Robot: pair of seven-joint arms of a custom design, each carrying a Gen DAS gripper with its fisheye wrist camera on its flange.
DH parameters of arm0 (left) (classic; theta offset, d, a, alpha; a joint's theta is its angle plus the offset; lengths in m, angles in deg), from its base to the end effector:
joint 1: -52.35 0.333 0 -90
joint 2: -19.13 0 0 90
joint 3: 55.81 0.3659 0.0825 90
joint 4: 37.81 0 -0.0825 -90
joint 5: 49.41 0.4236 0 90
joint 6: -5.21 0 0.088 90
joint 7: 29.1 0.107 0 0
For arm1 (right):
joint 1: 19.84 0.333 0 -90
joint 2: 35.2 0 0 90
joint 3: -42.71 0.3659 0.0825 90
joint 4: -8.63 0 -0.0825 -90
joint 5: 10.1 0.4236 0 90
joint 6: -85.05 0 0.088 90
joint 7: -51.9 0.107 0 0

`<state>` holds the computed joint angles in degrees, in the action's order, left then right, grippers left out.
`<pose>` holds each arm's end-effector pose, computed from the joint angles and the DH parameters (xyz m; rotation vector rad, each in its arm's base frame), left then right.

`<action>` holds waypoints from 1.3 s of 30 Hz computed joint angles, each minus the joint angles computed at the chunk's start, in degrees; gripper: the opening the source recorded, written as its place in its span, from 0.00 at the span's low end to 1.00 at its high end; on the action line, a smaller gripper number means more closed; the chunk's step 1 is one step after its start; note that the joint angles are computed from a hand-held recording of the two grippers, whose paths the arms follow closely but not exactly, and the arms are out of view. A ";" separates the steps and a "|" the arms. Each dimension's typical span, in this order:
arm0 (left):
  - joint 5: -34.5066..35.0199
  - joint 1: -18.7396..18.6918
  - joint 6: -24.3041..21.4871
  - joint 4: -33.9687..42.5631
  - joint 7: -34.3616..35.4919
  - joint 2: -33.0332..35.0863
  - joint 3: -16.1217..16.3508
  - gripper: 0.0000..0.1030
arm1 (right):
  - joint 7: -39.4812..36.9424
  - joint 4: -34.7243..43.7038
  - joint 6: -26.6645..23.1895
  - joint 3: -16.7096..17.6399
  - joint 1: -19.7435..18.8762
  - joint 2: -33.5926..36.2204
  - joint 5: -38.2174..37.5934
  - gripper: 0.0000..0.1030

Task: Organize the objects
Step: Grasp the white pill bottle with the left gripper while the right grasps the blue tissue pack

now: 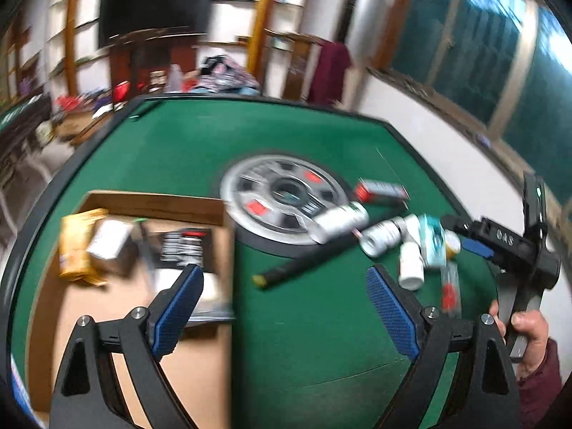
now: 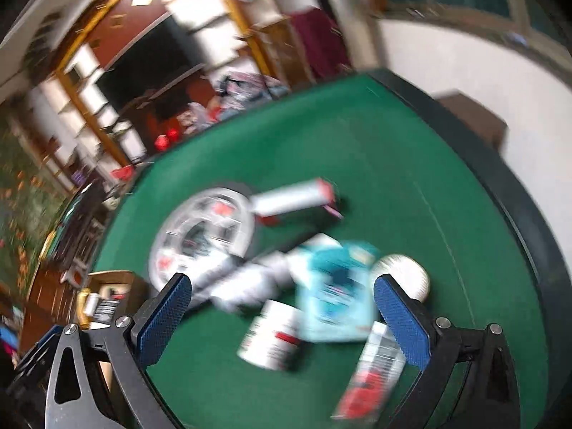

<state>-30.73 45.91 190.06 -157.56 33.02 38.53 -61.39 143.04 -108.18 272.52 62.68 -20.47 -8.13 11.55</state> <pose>0.6529 -0.1657 0.3712 -1.7878 1.8616 -0.9363 0.6679 0.1709 0.3180 -1.5296 1.8261 -0.2937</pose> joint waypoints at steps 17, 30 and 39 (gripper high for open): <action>5.92 -12.36 -11.68 20.58 3.54 15.32 2.11 0.77 | 14.29 -5.82 13.56 9.86 -15.48 2.68 -14.98 1.00; 4.41 -10.20 -16.08 25.10 5.26 19.24 -1.54 0.32 | 24.45 -6.00 12.80 8.43 -16.66 3.63 -27.05 1.00; 1.78 -6.98 -5.91 12.23 0.65 9.99 -1.48 0.32 | 26.16 -6.20 14.18 4.72 -13.40 2.79 -30.00 1.00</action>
<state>-28.95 38.92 184.15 -145.33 33.67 48.52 -62.87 169.20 -114.38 286.70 67.40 -33.87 -5.35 -18.45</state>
